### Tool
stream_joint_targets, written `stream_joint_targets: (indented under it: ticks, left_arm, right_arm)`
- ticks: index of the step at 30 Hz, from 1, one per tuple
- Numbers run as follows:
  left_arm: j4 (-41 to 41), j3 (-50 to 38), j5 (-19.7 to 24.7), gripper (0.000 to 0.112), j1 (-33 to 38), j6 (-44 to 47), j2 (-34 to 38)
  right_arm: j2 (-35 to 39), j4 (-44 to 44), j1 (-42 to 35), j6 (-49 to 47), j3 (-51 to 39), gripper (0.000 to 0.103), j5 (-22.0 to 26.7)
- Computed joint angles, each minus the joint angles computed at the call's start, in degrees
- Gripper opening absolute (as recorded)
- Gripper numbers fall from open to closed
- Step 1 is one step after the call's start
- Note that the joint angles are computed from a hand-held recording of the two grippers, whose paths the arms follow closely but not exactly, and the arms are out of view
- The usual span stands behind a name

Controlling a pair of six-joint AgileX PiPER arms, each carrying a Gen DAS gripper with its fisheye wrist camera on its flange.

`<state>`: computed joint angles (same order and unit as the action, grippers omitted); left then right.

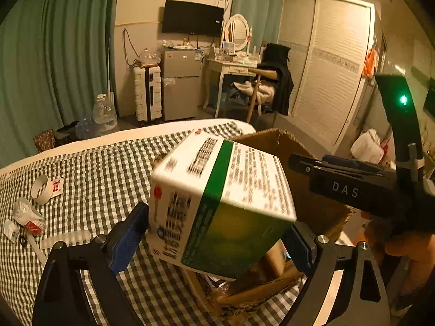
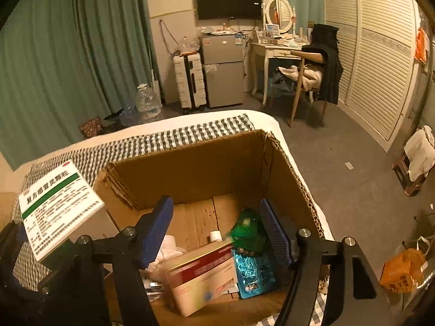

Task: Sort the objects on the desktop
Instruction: 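Carry both medicine boxes over the cardboard box and open both tools, then move both open tools back to the items on the bed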

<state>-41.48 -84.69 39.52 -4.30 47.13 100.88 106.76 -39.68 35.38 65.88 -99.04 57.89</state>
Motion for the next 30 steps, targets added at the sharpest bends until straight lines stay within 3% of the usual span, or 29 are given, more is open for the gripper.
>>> stream_joint_targets:
  ticks: [5,8,10,14,19,21,25,30]
  left_arm:
    - [2.20,-3.92,4.85,0.100,0.28,-3.08,0.60]
    - [2.86,-1.35,0.74,0.100,-0.84,-1.70,-2.31]
    - [-0.77,-0.33,1.38,0.100,0.84,2.17,-3.76]
    - [-1.20,-5.21,7.17,0.102,4.12,-1.88,-2.09]
    - [-0.57,-10.42,10.40,0.102,9.64,-5.54,0.45]
    - [0.39,-9.80,8.65,0.102,13.28,-4.95,0.91]
    - [2.86,-6.02,0.39,0.103,21.08,-1.77,2.44]
    - [6.50,-7.68,-5.03,0.103,30.55,0.88,10.25]
  right_arm:
    - [-0.56,-2.88,3.06,4.39,-2.03,0.068,4.50]
    - [-1.85,-3.51,3.94,5.06,-2.09,0.068,6.70]
    - [-2.28,-4.41,4.86,4.79,-2.52,0.069,8.22]
    - [-2.17,-4.40,5.80,4.92,-2.95,0.069,8.93]
    - [-2.62,-4.73,8.53,7.15,-0.95,0.069,5.03]
    - [-1.10,-5.63,10.15,6.80,-1.72,0.069,4.15]
    - [3.89,-6.11,12.97,5.39,-5.34,0.070,-1.55]
    - [15.38,-2.66,14.75,-0.60,-21.12,0.070,-5.05]
